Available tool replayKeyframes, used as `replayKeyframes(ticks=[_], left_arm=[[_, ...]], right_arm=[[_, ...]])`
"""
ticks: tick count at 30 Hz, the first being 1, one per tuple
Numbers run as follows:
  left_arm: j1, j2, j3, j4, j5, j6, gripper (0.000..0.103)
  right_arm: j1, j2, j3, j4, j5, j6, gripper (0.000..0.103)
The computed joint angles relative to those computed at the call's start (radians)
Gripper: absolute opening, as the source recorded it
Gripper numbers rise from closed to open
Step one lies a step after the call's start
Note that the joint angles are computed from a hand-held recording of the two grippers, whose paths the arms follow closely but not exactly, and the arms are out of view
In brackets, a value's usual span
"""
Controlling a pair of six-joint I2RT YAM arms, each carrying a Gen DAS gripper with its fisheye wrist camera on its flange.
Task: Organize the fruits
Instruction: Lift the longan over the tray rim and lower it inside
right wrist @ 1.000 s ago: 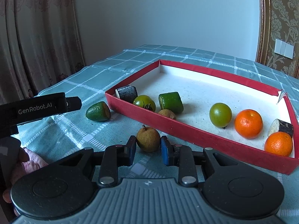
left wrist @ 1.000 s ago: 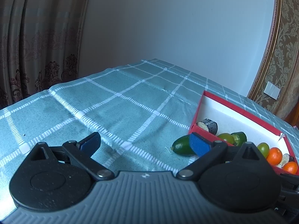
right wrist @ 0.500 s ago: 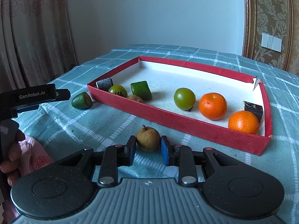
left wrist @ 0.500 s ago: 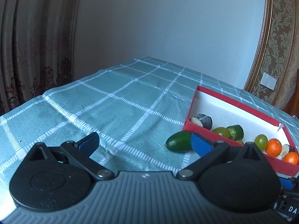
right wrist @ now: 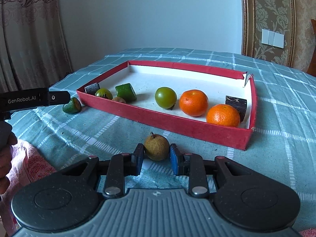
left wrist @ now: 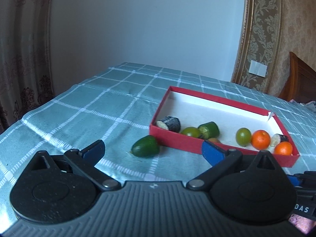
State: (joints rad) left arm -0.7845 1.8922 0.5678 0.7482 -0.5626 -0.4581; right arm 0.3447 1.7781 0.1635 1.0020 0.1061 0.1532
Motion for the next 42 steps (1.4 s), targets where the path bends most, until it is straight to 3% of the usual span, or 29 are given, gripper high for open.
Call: replayKeyframes(ticks=[9, 21, 31, 36, 42], left_arm=[[-0.109, 0.077, 0.091, -0.043, -0.026, 0.061, 0.103], [-0.153, 0.179, 0.228, -0.167, -0.073, 0.038, 0.103], [-0.136, 0.193, 0.279, -0.244, -0.048, 0.01, 0.103], [-0.124, 0.192, 0.28, -0.246, -0.023, -0.003, 0.103], [-0.118, 0.191, 0.275, -0.24, -0.009, -0.01, 0.103]], right_arm=[[-0.098, -0.022, -0.053, 0.041, -0.059, -0.025, 0.028], [-0.26, -0.032, -0.119, 0.113, -0.185, -0.067, 0.028], [-0.314, -0.011, -0.132, 0.171, -0.257, -0.069, 0.028], [-0.363, -0.057, -0.129, 0.144, -0.289, -0.081, 0.028], [-0.41, -0.225, -0.111, 0.021, -0.305, -0.084, 0.028]])
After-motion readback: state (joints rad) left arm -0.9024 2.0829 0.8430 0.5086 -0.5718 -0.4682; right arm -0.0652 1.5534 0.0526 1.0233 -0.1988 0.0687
